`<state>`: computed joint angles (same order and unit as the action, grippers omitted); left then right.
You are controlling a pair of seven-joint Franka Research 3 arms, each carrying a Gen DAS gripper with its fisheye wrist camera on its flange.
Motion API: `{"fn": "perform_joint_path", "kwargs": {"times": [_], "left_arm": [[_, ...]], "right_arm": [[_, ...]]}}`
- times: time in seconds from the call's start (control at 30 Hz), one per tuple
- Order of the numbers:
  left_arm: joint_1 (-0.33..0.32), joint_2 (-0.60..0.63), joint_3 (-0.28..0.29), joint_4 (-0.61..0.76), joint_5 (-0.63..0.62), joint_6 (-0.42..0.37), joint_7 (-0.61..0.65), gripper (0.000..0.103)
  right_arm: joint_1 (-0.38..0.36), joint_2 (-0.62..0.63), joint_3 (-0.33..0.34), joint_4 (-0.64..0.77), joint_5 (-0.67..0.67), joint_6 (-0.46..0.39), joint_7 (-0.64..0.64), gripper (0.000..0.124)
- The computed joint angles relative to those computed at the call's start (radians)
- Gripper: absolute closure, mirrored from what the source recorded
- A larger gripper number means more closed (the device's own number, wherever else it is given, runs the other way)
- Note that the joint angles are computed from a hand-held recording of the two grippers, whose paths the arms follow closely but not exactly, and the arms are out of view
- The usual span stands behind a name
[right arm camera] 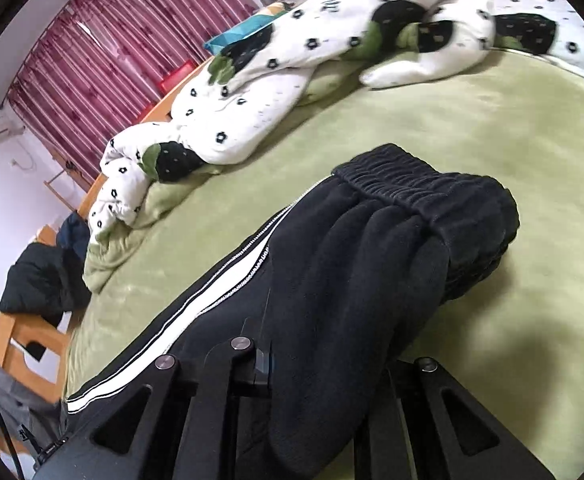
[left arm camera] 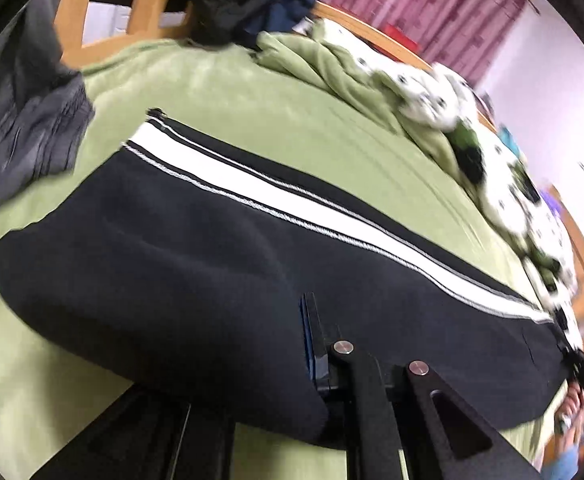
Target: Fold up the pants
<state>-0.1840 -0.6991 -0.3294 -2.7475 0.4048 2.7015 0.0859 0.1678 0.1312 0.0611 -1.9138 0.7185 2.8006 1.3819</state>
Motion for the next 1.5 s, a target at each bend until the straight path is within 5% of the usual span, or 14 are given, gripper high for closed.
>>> {"fn": "perform_joint_path", "kwargs": {"times": [0.13,0.23,0.4,0.5,0.6,0.67,0.73,0.87,1.03,1.13,1.2,1.27,1.4,1.5], "left_arm": [[-0.117,-0.074,-0.069,-0.061,-0.048,-0.020,-0.067,0.091],[-0.127,-0.075,-0.143,-0.062,-0.029,-0.069,-0.145,0.087],[-0.168,-0.093,-0.101,-0.095,-0.032,-0.048,-0.231,0.075],[-0.229,-0.133,-0.093,-0.089,-0.057,-0.140,-0.222,0.057],[-0.270,-0.135,-0.128,-0.048,-0.067,-0.284,-0.229,0.043],[-0.289,-0.132,-0.138,-0.033,-0.065,-0.333,-0.243,0.043],[-0.302,-0.136,-0.140,-0.023,-0.061,-0.368,-0.258,0.043],[-0.295,-0.140,-0.160,0.006,-0.032,-0.464,-0.300,0.042],[-0.302,-0.249,-0.143,-0.107,-0.026,-0.415,-0.459,0.041],[-0.273,-0.325,-0.149,-0.180,-0.003,-0.374,-0.564,0.041],[-0.240,-0.312,-0.145,-0.169,0.011,-0.417,-0.584,0.056],[-0.223,-0.298,-0.103,-0.160,0.033,-0.448,-0.541,0.090],[-0.228,-0.380,-0.106,-0.176,0.069,-0.458,-0.525,0.091],[-0.262,-0.300,-0.074,-0.124,0.023,-0.561,-0.406,0.079]], "right_arm": [[-0.037,-0.169,-0.039,-0.216,0.079,-0.033,-0.161,0.111],[-0.031,-0.210,-0.077,-0.303,0.160,-0.052,-0.241,0.107],[-0.020,-0.252,-0.086,-0.385,0.232,0.021,-0.261,0.086],[-0.003,-0.267,-0.084,-0.420,0.209,0.161,-0.246,0.064],[-0.001,-0.202,-0.116,-0.352,0.256,0.119,-0.237,0.056],[-0.016,-0.145,-0.115,-0.292,0.308,0.075,-0.219,0.057],[-0.029,-0.120,-0.098,-0.263,0.208,0.116,-0.140,0.073],[-0.037,-0.141,-0.073,-0.207,0.338,0.146,-0.342,0.080],[-0.024,-0.094,-0.118,-0.216,-0.139,0.101,0.020,0.073],[-0.074,-0.120,-0.079,-0.278,-0.052,0.096,-0.066,0.068],[-0.093,-0.175,-0.059,-0.348,-0.078,0.144,-0.027,0.061],[-0.086,-0.224,-0.074,-0.396,-0.198,0.140,0.069,0.061],[-0.141,-0.328,-0.040,-0.464,-0.439,0.093,0.259,0.061],[-0.207,-0.383,0.026,-0.496,-0.619,0.119,0.408,0.061]]}}
